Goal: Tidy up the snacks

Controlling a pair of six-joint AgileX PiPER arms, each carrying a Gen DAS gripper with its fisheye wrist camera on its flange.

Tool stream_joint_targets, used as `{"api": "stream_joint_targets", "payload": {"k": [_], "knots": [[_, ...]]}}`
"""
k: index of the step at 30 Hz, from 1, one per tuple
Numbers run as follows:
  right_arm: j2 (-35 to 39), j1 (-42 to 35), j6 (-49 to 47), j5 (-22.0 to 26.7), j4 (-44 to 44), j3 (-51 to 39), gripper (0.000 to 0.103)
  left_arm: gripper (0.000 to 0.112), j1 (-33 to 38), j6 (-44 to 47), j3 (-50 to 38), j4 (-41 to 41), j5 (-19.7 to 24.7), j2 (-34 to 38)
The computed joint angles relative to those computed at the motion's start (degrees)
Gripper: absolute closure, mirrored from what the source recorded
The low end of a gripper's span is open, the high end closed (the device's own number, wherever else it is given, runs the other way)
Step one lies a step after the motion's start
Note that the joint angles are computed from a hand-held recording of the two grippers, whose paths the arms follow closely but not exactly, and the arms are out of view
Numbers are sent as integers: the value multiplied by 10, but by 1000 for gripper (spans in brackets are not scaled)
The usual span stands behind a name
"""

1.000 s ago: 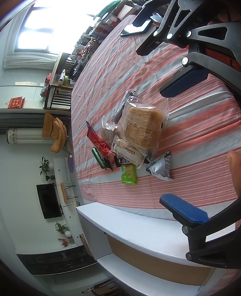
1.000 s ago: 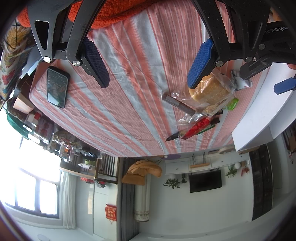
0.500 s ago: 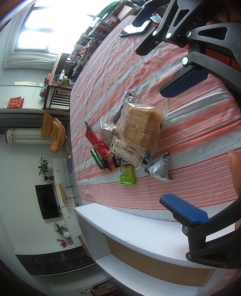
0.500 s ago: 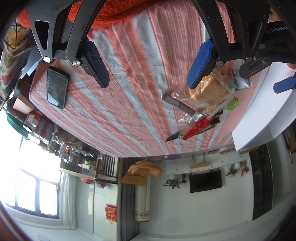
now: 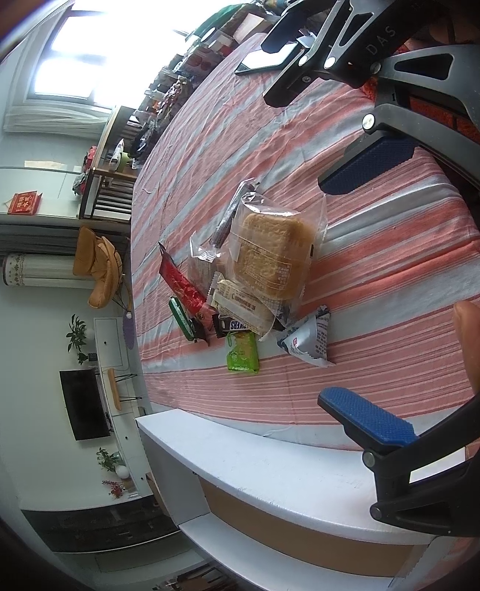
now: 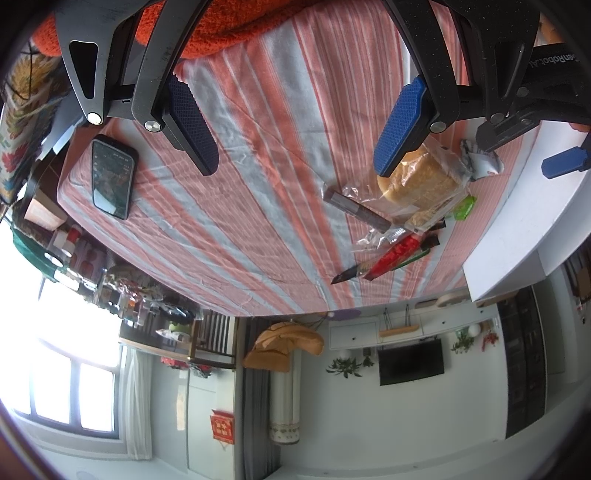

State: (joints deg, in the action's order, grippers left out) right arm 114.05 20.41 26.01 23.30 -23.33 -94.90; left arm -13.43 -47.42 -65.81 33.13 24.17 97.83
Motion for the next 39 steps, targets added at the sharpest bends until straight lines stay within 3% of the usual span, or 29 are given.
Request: {"api": "stream_joint_targets", "payload": {"k": [19, 30, 39], "knots": [[3, -1, -4, -1, 8, 0, 15, 9, 27, 142, -33, -149, 29, 51], [4, -2, -10, 0, 15, -2, 15, 9, 56, 230, -87, -247, 92, 131], [1, 1, 7, -12, 6, 16, 15, 9, 49, 208, -87, -202, 94, 138]]}}
